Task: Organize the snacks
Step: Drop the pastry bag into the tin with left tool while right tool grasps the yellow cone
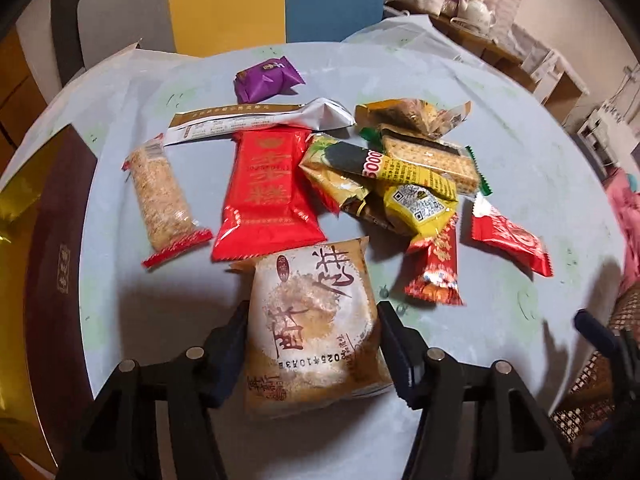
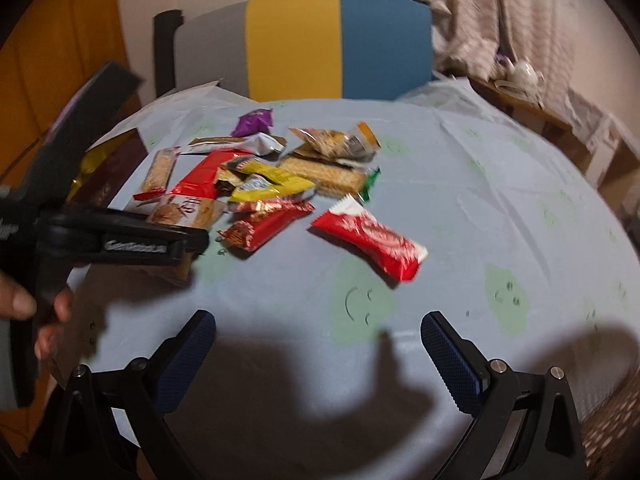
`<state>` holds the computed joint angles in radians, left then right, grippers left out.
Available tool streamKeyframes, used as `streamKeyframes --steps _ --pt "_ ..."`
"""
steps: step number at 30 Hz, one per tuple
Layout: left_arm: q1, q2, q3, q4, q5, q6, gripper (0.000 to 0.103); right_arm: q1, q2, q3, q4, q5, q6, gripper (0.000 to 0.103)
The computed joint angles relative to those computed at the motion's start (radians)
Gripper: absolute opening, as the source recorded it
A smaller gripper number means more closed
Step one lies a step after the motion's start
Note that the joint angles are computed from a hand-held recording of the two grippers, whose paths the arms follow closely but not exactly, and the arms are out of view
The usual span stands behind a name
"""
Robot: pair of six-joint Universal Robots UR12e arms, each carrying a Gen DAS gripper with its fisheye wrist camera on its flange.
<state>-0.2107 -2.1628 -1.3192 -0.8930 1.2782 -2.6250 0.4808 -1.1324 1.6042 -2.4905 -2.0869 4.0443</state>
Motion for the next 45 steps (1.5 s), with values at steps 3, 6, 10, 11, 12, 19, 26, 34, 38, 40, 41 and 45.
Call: streamKeyframes --steps 3,6,10,11,12,19,26,34,38,40,41,45 --pt "0.029 0.023 -0.041 0.037 -0.037 0.002 0.061 -0.004 -0.002 0.006 -0.007 0.018 0.045 0.103" --pt "0.060 0.050 -0.081 0.042 -0.082 0.037 0.061 -0.011 -0.004 0.004 -0.022 0.035 0.068 0.103" --pt "0.096 0.079 -0.126 0.083 -0.149 0.082 0.061 -0.027 0.003 -0.024 -0.038 0.073 0.033 0.103" --pt "0.103 0.081 -0.127 0.079 -0.164 0.084 0.061 -0.030 0.006 -0.034 -0.031 0.072 0.026 0.102" --pt "0.111 0.084 -0.129 0.071 -0.188 0.085 0.061 -0.033 0.009 -0.044 -0.022 0.071 0.022 0.097" --pt "0.166 0.105 -0.126 0.090 -0.321 0.042 0.061 -0.072 0.009 -0.078 0.024 0.131 0.008 0.065" --pt "0.210 0.076 -0.054 0.159 -0.352 -0.105 0.061 -0.091 0.032 -0.137 0.053 0.188 -0.147 0.062" --pt "0.213 -0.019 0.089 0.177 -0.182 -0.290 0.061 -0.121 0.096 -0.234 0.104 0.266 -0.291 0.062" --pt "0.204 -0.063 0.149 0.168 -0.122 -0.318 0.061 -0.128 0.130 -0.283 0.145 0.275 -0.356 0.059" --pt "0.199 -0.085 0.178 0.153 -0.094 -0.330 0.061 -0.134 0.145 -0.302 0.158 0.290 -0.375 0.053" --pt "0.198 -0.093 0.190 0.143 -0.087 -0.327 0.061 -0.137 0.151 -0.310 0.166 0.290 -0.375 0.053" --pt "0.183 -0.135 0.250 0.093 -0.038 -0.308 0.062 -0.148 0.162 -0.313 0.170 0.297 -0.370 0.039"
